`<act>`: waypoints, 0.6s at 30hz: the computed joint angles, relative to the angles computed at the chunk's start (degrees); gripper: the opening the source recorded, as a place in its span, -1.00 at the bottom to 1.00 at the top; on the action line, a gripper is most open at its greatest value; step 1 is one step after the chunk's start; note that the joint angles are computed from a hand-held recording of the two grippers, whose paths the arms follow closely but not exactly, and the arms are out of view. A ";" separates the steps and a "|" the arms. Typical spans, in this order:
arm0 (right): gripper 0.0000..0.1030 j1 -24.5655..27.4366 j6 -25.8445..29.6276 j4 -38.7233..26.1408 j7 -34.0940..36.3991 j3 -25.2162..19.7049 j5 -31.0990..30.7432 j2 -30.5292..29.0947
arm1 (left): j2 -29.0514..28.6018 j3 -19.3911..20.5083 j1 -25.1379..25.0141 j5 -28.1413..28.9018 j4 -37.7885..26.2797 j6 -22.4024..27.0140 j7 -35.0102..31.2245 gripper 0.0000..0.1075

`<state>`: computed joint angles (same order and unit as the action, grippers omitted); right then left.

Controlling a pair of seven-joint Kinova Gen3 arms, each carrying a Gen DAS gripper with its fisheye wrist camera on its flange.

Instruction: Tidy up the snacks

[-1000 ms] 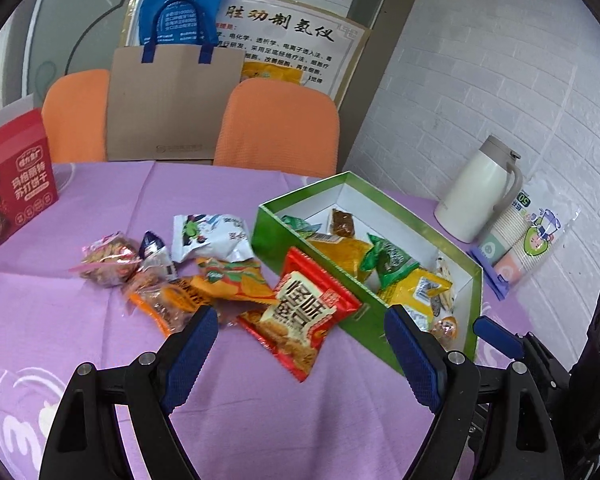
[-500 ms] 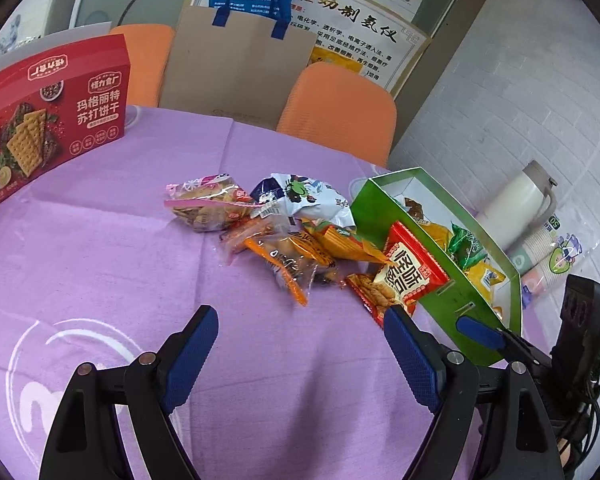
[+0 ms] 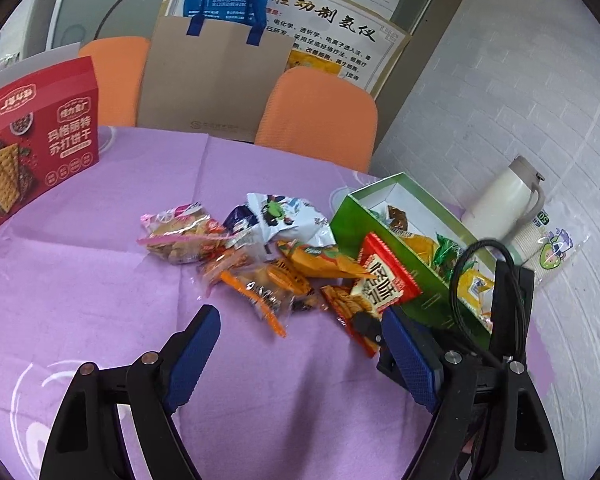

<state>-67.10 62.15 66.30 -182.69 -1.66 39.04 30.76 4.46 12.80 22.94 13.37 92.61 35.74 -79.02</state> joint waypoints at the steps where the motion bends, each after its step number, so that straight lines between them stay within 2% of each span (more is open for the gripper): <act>1: -0.37 0.37 -1.66 1.87 -0.68 -0.62 0.43 -1.02 | 1.19 0.91 -0.88 1.27 -1.51 0.53 -1.40 0.52; 2: -0.45 0.08 -2.38 2.78 -0.56 -0.43 0.31 -1.62 | 2.56 0.92 -0.70 1.62 -3.27 1.32 -1.87 0.50; 4: -0.82 -0.25 -3.52 4.81 -1.23 -0.88 0.85 -2.91 | 5.50 0.29 0.81 0.20 -7.11 3.05 -0.96 0.50; 5: -0.88 0.19 -4.94 7.01 -2.90 -2.03 1.83 -4.20 | 6.96 0.67 0.87 0.07 -8.93 3.88 -1.43 0.50; 7: -0.94 -1.04 -4.98 9.21 -4.71 -1.53 2.21 -5.65 | 9.94 0.80 2.11 -1.87 -12.80 5.98 -0.80 0.50; 10: -0.94 -1.59 -3.65 11.42 -6.67 -2.77 3.96 -7.28 | 14.99 -1.53 6.80 -8.53 -19.79 10.94 3.58 0.49; 12: -0.93 -2.04 -3.06 12.53 -8.14 -3.51 5.59 -8.14 | 17.52 -2.11 7.98 -10.07 -23.03 14.02 4.90 0.38; 14: -0.87 -1.96 -2.08 12.72 -7.92 -4.47 6.63 -8.56 | 18.97 -1.54 7.44 -9.14 -24.01 15.06 4.30 0.07; 15: -0.66 -1.98 -1.48 12.51 -8.02 -4.76 7.09 -8.53 | 18.74 -1.81 7.51 -8.94 -23.16 14.18 4.63 -0.01; 17: -0.23 -1.60 -1.72 12.27 -8.49 -5.13 7.80 -8.45 | 17.94 -2.44 7.73 -9.26 -21.61 13.13 5.08 -0.45; 18: -0.10 -1.45 -1.85 12.07 -8.65 -5.24 8.07 -8.32 | 17.34 -1.68 6.50 -8.08 -20.29 12.18 4.39 -0.48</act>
